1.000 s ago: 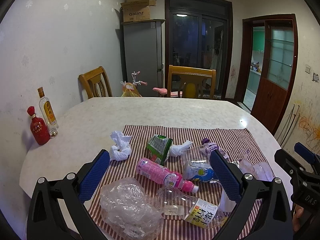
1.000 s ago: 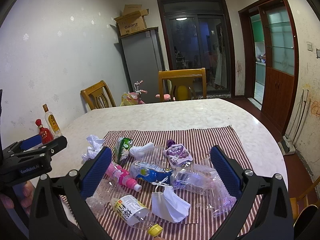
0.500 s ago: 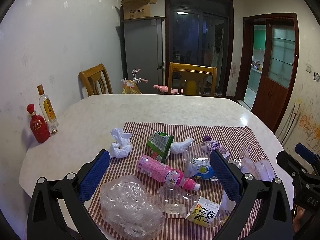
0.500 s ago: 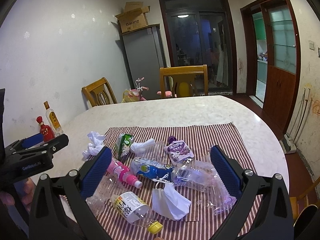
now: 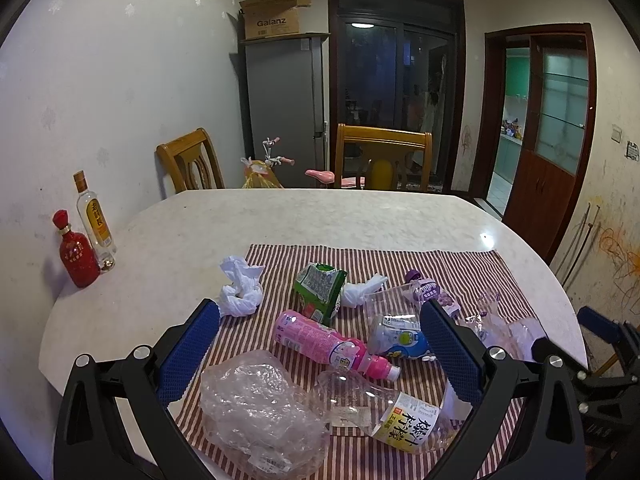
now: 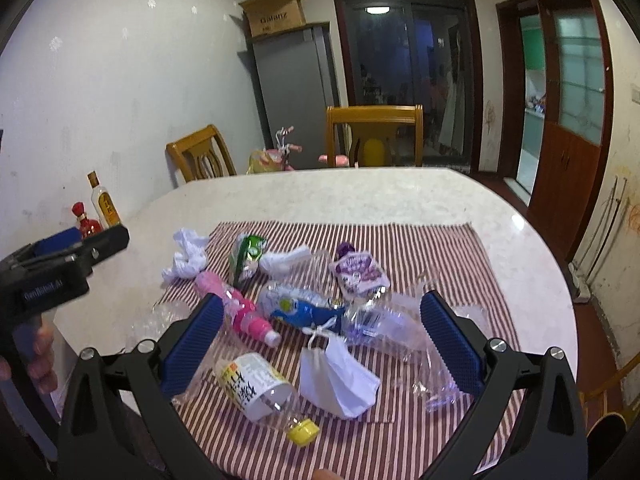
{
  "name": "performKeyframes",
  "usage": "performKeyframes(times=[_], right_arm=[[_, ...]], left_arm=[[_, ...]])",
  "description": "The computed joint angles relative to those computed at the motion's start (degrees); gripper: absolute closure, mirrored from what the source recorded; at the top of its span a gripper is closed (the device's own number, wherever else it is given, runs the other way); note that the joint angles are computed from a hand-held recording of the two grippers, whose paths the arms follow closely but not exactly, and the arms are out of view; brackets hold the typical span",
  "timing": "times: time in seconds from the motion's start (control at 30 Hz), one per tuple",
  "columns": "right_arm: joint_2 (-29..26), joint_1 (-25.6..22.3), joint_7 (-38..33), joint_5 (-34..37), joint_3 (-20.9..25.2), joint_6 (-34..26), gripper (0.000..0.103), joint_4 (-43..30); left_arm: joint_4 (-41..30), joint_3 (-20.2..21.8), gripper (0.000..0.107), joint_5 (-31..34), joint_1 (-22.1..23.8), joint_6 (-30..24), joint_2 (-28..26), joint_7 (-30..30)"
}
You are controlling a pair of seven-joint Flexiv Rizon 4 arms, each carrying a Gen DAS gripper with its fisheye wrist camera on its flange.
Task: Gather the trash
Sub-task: 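Grasp the white tissue with the left tool while the right tool grasps the white mask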
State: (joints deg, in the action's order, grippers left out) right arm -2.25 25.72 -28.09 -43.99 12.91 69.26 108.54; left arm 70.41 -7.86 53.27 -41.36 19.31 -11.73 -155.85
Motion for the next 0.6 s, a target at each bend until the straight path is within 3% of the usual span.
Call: performKeyframes(times=[0.37,0.6], right_arm=[[-1.63,1.76,-7.34,12.01,1.27,-5.51,0.004,-1.55],[-2.65,2.56,-9.3,16.04,1.19,-9.22,0.004,-2.97]], left_arm=[[0.6,0.25,0.01,-1.95,0.96,0.75,-0.01,2.05],[4.69,0.74,0.01,-3.8,3.44,-2.24,2.49,0.51]])
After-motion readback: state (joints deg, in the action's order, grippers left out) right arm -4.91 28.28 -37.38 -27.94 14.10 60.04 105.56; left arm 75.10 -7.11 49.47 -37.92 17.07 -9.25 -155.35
